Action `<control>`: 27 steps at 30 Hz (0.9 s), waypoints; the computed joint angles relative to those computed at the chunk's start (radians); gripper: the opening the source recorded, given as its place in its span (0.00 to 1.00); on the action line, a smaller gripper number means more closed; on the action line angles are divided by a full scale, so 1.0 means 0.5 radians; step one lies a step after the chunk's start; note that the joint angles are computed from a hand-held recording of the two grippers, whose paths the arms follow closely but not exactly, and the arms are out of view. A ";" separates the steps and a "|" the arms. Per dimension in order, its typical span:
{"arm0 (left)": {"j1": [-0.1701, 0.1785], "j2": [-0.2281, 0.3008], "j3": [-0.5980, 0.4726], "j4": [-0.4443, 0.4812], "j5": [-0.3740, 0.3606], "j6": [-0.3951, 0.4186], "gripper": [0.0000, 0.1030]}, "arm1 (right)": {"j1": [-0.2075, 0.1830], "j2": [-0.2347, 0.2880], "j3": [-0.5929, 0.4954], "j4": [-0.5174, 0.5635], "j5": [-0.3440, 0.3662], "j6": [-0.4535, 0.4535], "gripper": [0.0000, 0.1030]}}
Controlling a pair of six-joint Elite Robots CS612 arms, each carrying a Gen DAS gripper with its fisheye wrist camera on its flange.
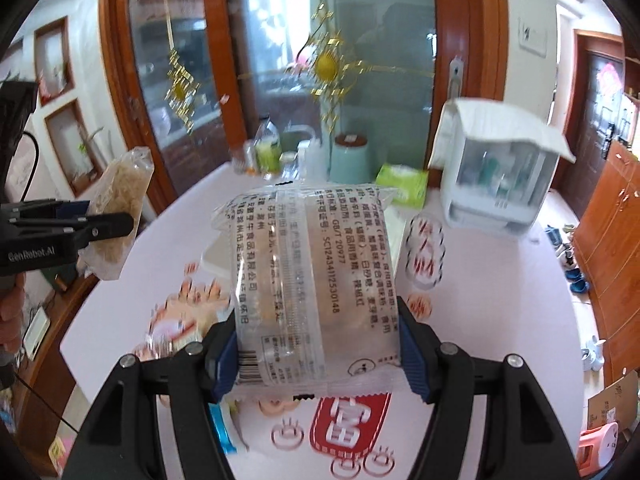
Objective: Organize snacks
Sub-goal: 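Carry the cracker pack and puffed-snack bag into the white tray, open both grippers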
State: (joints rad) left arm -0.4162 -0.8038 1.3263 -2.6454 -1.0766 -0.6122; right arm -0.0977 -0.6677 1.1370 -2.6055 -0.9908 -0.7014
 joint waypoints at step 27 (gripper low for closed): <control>0.279 0.526 -0.801 0.123 -0.475 0.627 0.60 | 0.288 0.468 -0.937 0.291 -0.690 0.939 0.70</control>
State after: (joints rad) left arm -0.2765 -0.5406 0.9258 -2.5841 -1.3140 -0.2989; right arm 0.0461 -0.4336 0.6683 -2.4602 -1.3356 -0.2321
